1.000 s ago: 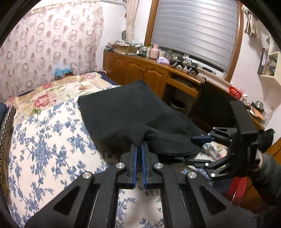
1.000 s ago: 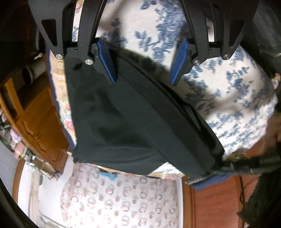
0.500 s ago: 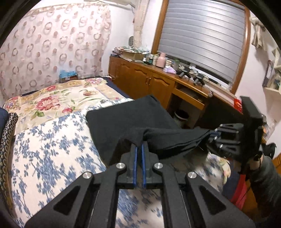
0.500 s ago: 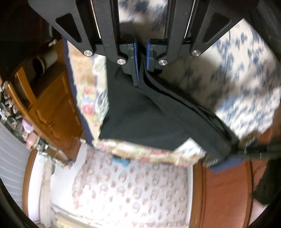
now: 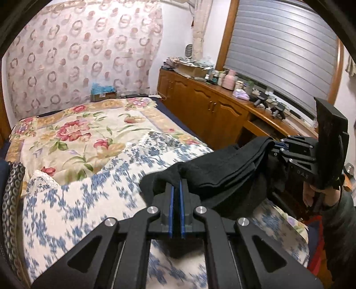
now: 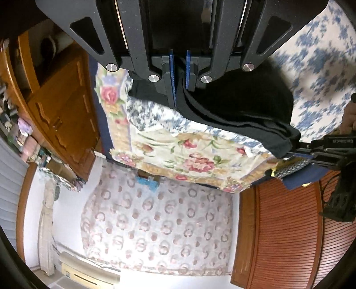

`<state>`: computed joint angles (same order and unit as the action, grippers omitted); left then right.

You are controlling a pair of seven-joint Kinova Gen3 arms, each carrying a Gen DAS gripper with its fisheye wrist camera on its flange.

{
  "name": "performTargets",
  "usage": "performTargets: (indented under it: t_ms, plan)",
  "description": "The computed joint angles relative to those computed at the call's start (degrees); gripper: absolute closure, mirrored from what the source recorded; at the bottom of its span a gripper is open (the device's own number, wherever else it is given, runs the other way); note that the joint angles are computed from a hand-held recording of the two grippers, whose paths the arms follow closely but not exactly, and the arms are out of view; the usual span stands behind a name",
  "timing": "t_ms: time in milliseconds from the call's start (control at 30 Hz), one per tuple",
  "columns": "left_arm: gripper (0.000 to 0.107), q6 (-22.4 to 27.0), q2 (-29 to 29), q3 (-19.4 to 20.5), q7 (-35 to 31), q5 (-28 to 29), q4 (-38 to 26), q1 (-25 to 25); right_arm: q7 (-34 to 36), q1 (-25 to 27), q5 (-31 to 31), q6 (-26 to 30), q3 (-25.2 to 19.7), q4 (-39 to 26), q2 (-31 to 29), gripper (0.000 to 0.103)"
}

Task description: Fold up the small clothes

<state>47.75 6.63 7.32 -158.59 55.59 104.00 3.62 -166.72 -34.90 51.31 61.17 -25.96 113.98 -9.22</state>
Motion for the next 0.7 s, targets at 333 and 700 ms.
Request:
performTargets:
  t_ms: [333, 700]
  plan:
    - [0.103, -2.03, 9.47, 3.34, 12.08, -12.24, -8.35, 2.73, 9.58, 6.07, -6.18, -12.5, 9.37, 0.59, 4.64, 0.092]
    - [0.065, -1.75, 9.03, 4.86, 9.66, -11.55, -8.3, 0.64, 6.35, 8.25, -2.19, -6.28, 10.74, -4.67, 6.56, 0.058]
